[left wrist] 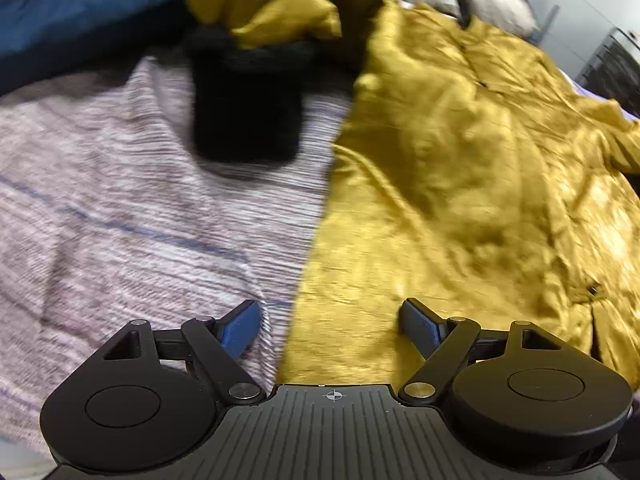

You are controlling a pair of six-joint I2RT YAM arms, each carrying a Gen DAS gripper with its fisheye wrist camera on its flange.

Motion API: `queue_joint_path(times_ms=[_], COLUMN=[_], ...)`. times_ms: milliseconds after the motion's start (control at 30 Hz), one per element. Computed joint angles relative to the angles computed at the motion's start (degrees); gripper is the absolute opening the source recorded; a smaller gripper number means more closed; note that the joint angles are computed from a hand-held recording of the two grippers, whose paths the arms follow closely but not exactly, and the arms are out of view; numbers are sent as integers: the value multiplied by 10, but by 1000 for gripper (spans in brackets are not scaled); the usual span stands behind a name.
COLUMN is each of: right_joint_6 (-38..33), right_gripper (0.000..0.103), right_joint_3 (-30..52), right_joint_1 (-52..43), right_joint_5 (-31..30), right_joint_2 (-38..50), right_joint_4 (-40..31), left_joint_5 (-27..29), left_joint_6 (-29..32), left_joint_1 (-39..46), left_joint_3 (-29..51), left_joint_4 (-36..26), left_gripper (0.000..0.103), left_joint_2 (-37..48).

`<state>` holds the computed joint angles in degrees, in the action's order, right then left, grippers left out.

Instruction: Fold large clothes

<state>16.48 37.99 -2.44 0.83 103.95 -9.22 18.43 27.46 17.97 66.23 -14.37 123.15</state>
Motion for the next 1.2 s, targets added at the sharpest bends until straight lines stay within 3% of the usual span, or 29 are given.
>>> queue_joint_path(times_ms=[133,200,233,267,333,367,400,467,667,800,933,1000,1067,1133,1200], right_joint_6=[16,19,20,17,8,9,7,8,25,2,11,27,40,45,47], right_gripper=[84,75,57,39,29,25,24,23,18,18,19,23,41,57,58], right_joint_3=[3,2,-2,-4,-5,-3,-1,-2,-4,19,6,-2,12,23,27], right_joint_1=[4,13,26,39,55,65,73,78,35,16,16,15,36,58,78], right_joint_5=[-13,-18,-5,9,12,21,27,28,-53,-85,-92,-80,-32,20,55], right_joint_2=[42,45,40,34,19,12,3,-30,-193,-247,-212,-166,-110,-84,-93], right_joint_4=[15,14,15,14,6,-2,-11,-29,-128,-203,-199,-177,-173,-185,-197], left_joint_5=[-12,-21,-20,-23,-24,-23,-18,5,77,39,-20,-56,-96,-137,-149], left_joint_6=[26,30,29,20,-2,-8,-10,-8,21,33,-9,-30,-38,-22,9], left_joint_1=[-21,-31,-33,-36,-39,-40,-39,-29,24,38,24,1,-20,-33,-34], left_joint_3=[-47,-79,-79,-73,-58,-54,-52,-52,-55,-62,-87,-76,-77,-101,-130], left_joint_4=[30,56,52,46,32,25,17,-4,-133,-171,-121,-98,-72,-31,9], left_gripper=[103,102,99,91,76,61,50,44,39,36,42,73,103,103,103], left_joint_2=[-28,-46,-44,-39,-30,-34,-42,-72,-220,-227,-150,-115,-108,-134,-173])
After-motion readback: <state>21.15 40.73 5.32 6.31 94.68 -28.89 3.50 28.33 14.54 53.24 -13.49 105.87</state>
